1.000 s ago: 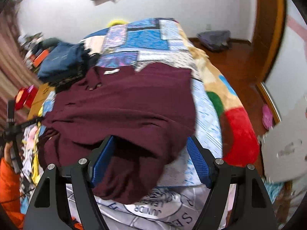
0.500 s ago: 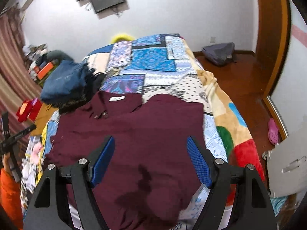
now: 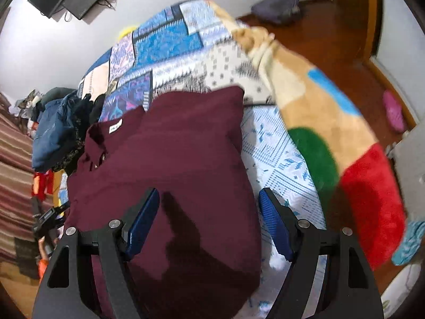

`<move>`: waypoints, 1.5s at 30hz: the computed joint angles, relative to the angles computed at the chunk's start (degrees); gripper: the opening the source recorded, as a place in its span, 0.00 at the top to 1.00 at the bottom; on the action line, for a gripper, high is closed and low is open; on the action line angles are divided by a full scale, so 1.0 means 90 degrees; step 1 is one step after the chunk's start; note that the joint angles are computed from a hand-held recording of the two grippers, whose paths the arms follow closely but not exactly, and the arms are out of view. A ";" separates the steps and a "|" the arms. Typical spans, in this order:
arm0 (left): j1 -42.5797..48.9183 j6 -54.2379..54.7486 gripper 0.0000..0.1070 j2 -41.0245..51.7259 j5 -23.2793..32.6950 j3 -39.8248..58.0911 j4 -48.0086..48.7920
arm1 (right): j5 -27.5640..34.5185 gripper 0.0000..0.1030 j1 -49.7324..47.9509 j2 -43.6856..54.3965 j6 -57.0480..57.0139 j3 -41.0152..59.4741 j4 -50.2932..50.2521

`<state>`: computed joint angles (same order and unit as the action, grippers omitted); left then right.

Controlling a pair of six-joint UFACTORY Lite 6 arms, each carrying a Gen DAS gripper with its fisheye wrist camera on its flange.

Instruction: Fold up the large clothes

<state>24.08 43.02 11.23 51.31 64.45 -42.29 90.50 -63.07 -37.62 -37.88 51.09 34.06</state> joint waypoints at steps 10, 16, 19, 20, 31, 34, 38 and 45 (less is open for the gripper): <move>-0.0543 -0.0761 0.85 0.0044 -0.0710 0.0313 0.0642 | -0.0568 0.90 0.0671 0.0506 0.0111 0.0658 0.0300; -0.0568 -0.1088 0.90 -0.0808 -0.0599 0.0328 0.0860 | -0.1940 0.91 0.2954 0.1500 0.1433 0.1946 -0.0323; -0.0527 -0.1147 0.90 -0.1072 -0.0396 0.0628 0.0854 | -0.2603 0.91 0.4080 0.2187 0.2106 0.2718 -0.0900; -0.0514 -0.1151 0.90 -0.1116 -0.0352 0.0774 0.0869 | -0.2793 0.91 0.4418 0.2442 0.2328 0.2948 -0.1120; -0.0884 -0.2175 0.67 -0.0518 -0.1104 0.0211 0.2549 | -0.3261 0.71 0.5210 0.2992 0.3037 0.2305 -0.2971; -0.0858 -0.2017 0.60 -0.0622 -0.1446 -0.0186 0.2561 | -0.3192 0.56 0.5000 0.2348 0.3011 0.2125 -0.3408; -0.0928 -0.2352 0.55 -0.1004 -0.1379 -0.0253 0.2871 | -0.2580 0.56 0.4235 0.1623 0.2090 0.2250 -0.2912; -0.0971 -0.2272 0.46 -0.2453 -0.0937 -0.0787 0.3298 | -0.0997 0.49 0.1999 0.0515 0.0079 0.2365 -0.1141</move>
<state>15.35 22.57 -10.85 42.88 57.37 -12.61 81.53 -45.08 -32.98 -37.17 72.38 23.79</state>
